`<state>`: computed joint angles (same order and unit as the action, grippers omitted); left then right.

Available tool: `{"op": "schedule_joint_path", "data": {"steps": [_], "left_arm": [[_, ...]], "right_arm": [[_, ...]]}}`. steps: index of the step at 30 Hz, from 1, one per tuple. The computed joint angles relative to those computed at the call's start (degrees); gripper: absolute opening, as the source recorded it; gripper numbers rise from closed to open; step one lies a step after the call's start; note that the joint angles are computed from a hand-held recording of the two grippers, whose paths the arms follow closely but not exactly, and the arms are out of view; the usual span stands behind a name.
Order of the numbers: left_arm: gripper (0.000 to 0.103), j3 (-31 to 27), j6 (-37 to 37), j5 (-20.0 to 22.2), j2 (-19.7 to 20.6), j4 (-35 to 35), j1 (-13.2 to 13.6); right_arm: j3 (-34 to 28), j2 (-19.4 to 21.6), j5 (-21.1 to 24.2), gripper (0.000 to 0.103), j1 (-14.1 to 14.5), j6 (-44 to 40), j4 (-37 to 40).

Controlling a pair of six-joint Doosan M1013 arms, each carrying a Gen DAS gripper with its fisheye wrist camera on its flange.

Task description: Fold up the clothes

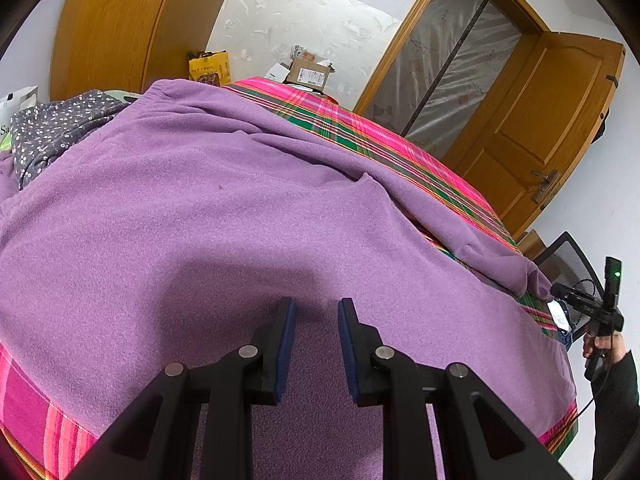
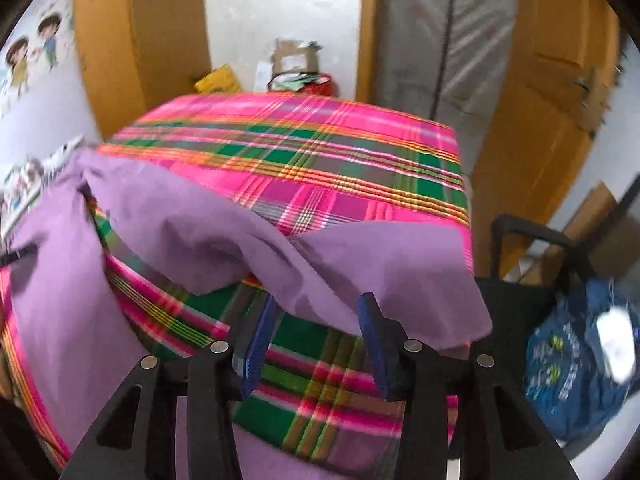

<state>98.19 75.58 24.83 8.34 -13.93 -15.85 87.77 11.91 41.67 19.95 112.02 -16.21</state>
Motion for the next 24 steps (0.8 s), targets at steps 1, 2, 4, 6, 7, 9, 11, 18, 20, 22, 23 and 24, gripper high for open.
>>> {"op": "schedule_joint_path", "data": {"steps": [1,2,4,6,7,9,11,18,20,22,23,24], "left_arm": [[0.022,-0.02,-0.08,-0.01,0.02,0.08,-0.02],[0.022,-0.01,0.05,-0.02,0.02,-0.04,0.01],[0.022,-0.01,0.06,-0.03,0.03,-0.06,0.01],[0.022,-0.03,0.08,-0.05,0.06,-0.15,-0.01],[0.022,-0.01,0.05,-0.06,0.04,-0.13,-0.01],[0.022,-0.03,-0.04,-0.02,0.04,0.04,-0.02],[0.022,0.01,-0.02,-0.02,0.01,0.05,-0.01],[0.022,0.09,0.35,-0.15,-0.03,-0.51,0.09],[0.022,0.13,0.64,-0.19,-0.04,-0.89,0.17],[0.022,0.18,0.86,-0.24,-0.06,-1.21,0.22],[0.022,0.21,0.97,-0.26,-0.07,-1.36,0.24],[0.022,0.21,1.04,-0.27,-0.06,-1.46,0.26]], "right_arm": [[-0.46,0.49,0.67,0.045,-0.54,-2.01,1.47],[-0.71,0.92,1.38,0.045,-1.00,-4.00,3.37],[-1.85,2.12,4.80,0.045,-1.86,-8.03,6.69],[-2.37,2.77,6.76,0.023,-2.33,-11.10,9.30],[-2.30,2.62,6.50,0.005,-2.31,-11.50,9.74],[-1.88,1.75,4.74,0.005,-1.88,-10.50,8.64],[-1.43,0.26,2.03,0.005,-1.20,-8.22,5.95],[-5.98,-0.73,-0.60,0.005,-1.47,-5.05,0.44],[-10.02,1.83,2.33,0.005,-2.40,-4.86,-0.67],[-14.63,5.33,6.17,0.005,-3.63,-5.38,-0.34],[-17.17,7.26,8.69,0.005,-4.22,-5.92,0.09],[-19.28,8.90,10.89,0.005,-4.67,-6.27,0.35]]}}
